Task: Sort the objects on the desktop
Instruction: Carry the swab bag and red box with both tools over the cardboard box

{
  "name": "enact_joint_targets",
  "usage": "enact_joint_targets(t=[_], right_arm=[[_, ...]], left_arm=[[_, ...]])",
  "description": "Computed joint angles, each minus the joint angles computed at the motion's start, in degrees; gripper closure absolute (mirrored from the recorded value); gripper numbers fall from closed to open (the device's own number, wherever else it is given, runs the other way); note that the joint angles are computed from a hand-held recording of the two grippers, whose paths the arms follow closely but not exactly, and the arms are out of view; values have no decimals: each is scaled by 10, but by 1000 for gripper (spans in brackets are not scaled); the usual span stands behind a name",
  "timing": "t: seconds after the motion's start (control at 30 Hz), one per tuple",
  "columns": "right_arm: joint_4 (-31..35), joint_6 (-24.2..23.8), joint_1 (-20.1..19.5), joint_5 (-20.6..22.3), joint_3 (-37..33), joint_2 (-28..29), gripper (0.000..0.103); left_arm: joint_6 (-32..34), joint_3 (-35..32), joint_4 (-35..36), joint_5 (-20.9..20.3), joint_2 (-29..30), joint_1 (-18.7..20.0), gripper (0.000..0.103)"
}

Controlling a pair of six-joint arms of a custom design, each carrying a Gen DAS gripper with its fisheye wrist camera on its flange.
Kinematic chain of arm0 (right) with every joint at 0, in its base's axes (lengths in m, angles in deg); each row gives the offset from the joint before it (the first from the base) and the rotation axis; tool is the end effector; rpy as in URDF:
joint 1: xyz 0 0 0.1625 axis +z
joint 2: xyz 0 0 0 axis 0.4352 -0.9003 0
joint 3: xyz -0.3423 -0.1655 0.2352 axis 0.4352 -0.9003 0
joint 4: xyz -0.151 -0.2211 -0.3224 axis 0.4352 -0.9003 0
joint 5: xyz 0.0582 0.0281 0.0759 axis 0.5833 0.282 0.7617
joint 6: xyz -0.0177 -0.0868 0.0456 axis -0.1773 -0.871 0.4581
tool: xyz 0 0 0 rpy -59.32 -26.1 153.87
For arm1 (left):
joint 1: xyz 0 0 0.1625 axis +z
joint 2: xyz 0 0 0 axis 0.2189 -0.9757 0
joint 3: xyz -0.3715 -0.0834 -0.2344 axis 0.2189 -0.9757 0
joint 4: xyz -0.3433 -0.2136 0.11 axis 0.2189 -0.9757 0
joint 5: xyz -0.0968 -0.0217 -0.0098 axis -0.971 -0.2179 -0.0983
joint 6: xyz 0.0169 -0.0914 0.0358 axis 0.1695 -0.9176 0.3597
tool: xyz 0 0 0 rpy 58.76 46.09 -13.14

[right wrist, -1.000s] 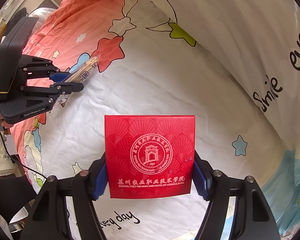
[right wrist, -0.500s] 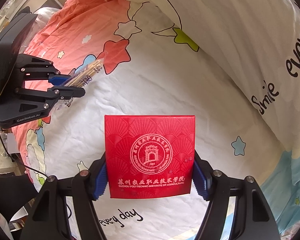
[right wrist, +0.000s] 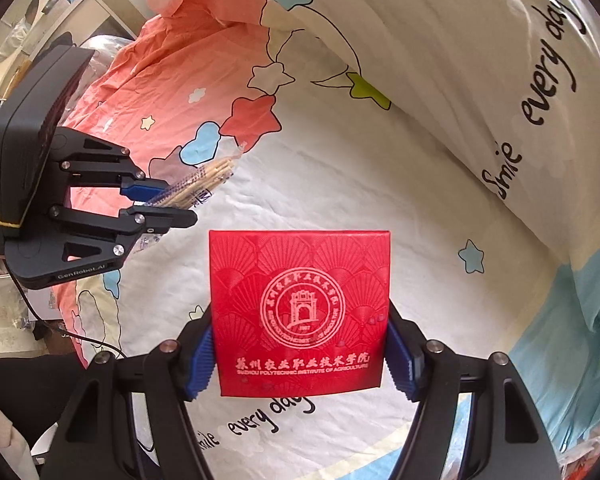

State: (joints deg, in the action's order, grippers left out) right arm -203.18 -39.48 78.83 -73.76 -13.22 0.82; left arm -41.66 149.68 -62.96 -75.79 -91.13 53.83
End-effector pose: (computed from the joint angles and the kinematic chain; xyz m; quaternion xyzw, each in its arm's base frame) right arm 0.2734 -0.7089 0.0184 0.4543 -0.8478 -0.1661 0.2172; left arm -0.0715 -0.6426 0.1962 0.1298 0.9437 -0.0734 0.2952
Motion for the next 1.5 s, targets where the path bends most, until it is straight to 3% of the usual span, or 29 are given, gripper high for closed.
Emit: enact_joint_targets(t=[0.4, 0.87, 1.5], right_arm=[[-57, 20, -7, -10, 102, -84, 36], [-94, 62, -13, -20, 196, -185, 36], [-121, 122, -40, -36, 255, -311, 36]], left_arm=[[-2, 12, 6, -6, 15, -52, 90], [14, 30, 20, -40, 20, -113, 90], [73, -56, 61, -83, 106, -193, 89]])
